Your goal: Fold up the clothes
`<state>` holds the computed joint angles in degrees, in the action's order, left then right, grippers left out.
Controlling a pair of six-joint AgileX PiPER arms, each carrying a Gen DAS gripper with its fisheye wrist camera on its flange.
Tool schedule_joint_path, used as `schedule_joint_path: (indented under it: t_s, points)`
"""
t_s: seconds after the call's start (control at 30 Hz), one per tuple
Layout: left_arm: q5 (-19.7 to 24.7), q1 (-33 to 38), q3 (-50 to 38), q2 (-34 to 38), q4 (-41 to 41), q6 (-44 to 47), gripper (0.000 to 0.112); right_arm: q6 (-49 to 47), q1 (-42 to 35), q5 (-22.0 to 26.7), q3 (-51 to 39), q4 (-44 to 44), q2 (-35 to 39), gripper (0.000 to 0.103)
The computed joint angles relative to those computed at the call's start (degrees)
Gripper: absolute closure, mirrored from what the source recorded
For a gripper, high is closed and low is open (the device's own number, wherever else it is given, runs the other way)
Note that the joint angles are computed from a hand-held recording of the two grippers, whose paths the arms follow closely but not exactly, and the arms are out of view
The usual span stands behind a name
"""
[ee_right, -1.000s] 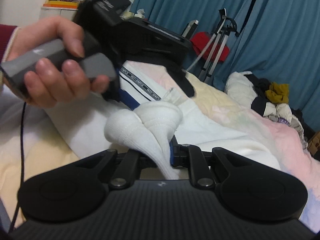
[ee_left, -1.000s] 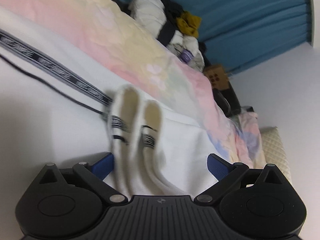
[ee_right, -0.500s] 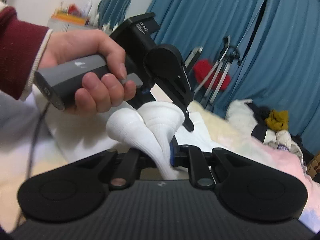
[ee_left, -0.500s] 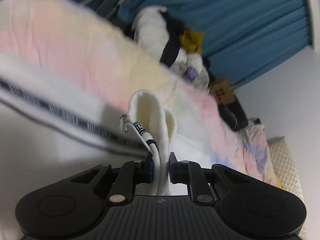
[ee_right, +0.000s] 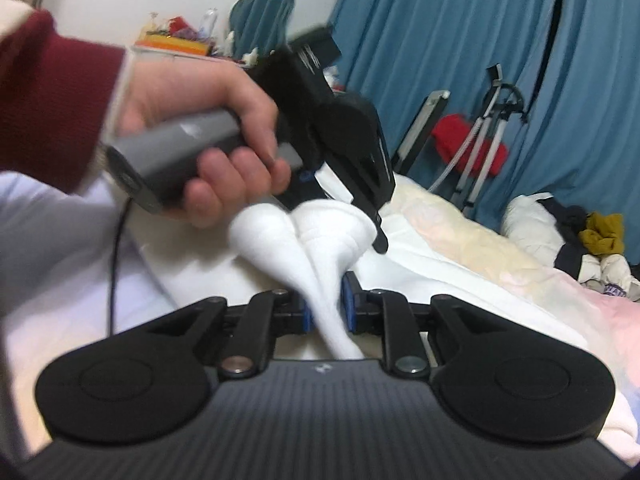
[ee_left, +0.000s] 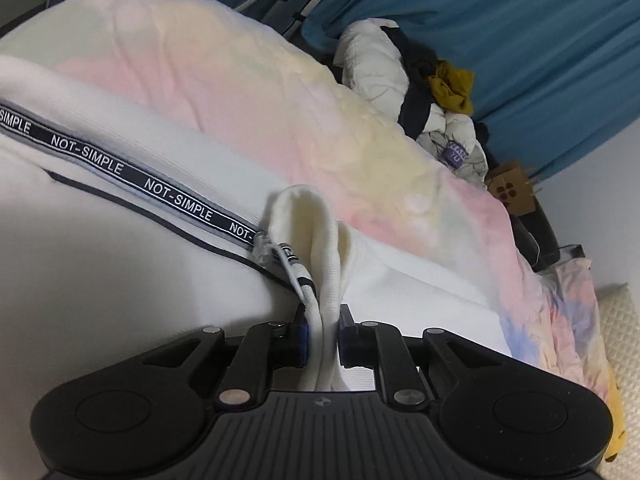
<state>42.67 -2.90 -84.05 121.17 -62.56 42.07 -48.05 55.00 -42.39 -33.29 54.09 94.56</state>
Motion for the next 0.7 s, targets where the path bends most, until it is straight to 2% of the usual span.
schedule_joint_path:
  t_s: [0.17, 0.23, 0.4, 0.5, 0.63, 0.67, 0.7]
  points:
    - [-0.7, -0.7, -0.9, 0.4, 0.3, -0.2, 0.094, -1.1, 1.0, 4.5, 4.4, 3.8, -10.9, 0.070]
    - [-1.3, -1.0, -1.1, 0.2, 0.7, -1.0, 0.092, -2.0, 0.7, 3.6, 5.7, 5.3, -13.6, 0.068]
    - [-3.1, 1.0, 7.6, -6.3, -2.1, 4.5, 0.094, 2.5, -7.9, 3.4, 6.1, 7.9, -16.5, 0.067]
    - [-4.3, 1.2, 9.9, -8.4, -1.6, 4.9, 0.094, 8.9, -14.7, 7.9, 5.8, 9.6, -16.3, 0.067]
    - [-7.5, 1.1, 14.6, -11.7, -2.6, 6.2, 0.090, 28.9, -27.1, 22.5, 4.5, -4.8, -11.9, 0.068]
    - [-8.5, 1.2, 16.4, -13.1, -2.9, 6.1, 0.088, 31.0, -27.7, 23.0, 4.0, -7.4, -10.4, 0.068]
    - [-9.6, 1.4, 18.6, -15.0, -3.4, 6.5, 0.087, 30.9, -26.7, 21.3, 3.9, -7.8, -9.1, 0.068]
